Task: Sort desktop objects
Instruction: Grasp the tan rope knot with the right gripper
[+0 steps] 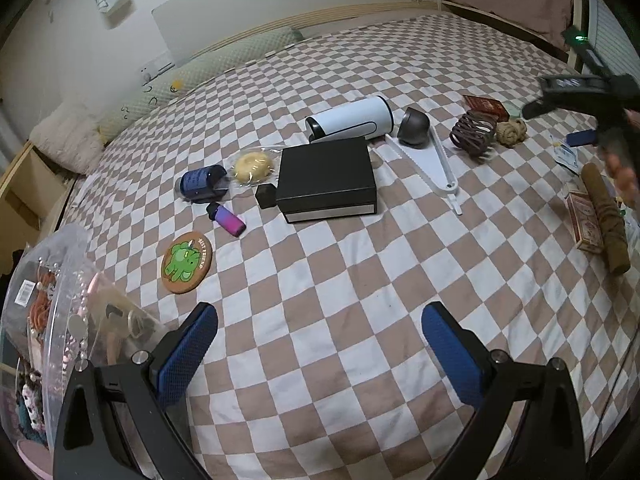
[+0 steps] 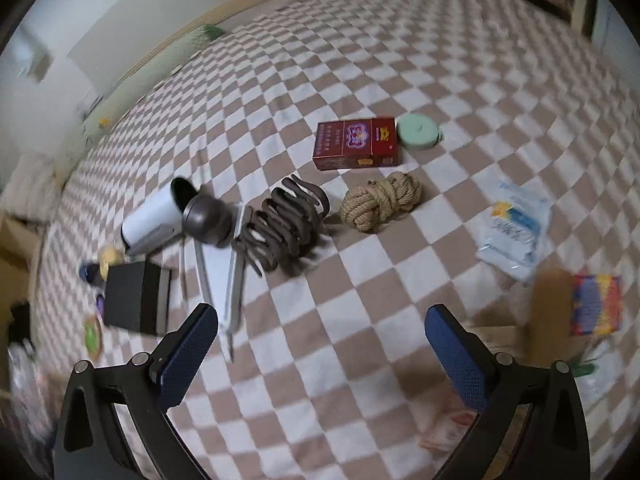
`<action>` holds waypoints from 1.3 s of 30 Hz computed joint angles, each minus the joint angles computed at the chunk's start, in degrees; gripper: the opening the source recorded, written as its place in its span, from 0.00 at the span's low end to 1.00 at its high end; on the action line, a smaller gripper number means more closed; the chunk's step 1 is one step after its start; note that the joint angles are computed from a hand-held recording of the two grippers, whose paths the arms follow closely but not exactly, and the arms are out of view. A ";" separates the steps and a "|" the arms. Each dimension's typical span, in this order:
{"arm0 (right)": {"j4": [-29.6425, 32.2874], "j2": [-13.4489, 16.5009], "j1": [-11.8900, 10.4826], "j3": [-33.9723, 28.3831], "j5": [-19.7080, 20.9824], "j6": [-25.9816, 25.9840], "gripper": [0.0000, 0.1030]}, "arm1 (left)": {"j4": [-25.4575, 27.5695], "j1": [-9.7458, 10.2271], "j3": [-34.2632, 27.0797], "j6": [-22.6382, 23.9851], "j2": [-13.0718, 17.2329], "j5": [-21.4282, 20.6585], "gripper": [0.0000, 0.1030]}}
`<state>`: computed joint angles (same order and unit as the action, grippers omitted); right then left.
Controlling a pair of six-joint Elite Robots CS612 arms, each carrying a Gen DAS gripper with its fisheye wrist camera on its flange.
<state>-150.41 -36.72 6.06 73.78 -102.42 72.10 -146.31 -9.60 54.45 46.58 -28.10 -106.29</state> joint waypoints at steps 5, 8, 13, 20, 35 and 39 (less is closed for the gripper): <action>-3.60 1.53 -1.40 -0.28 2.52 3.65 0.94 | 2.87 -0.16 -1.84 0.08 0.98 0.37 1.00; -3.73 1.68 -2.06 0.10 1.69 4.97 0.89 | 4.19 -0.28 -2.81 0.51 1.68 1.23 1.00; -9.52 1.72 -3.68 3.50 3.86 13.42 0.69 | 5.65 -0.55 -4.30 0.76 2.85 2.81 1.00; -10.53 2.56 -4.59 3.67 2.50 18.54 0.61 | 7.24 -0.76 -5.40 1.15 3.71 3.63 1.00; -14.38 5.67 -5.19 -0.12 -0.44 12.06 0.40 | 5.13 -1.19 -3.82 5.55 3.75 3.88 1.00; -15.56 6.96 -5.24 -1.74 2.28 9.32 0.40 | 3.72 -1.23 -3.14 6.86 3.57 3.77 1.00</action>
<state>-165.97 -29.75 0.82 72.04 -100.14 81.43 -142.59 -10.83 51.31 53.45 -24.52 -102.52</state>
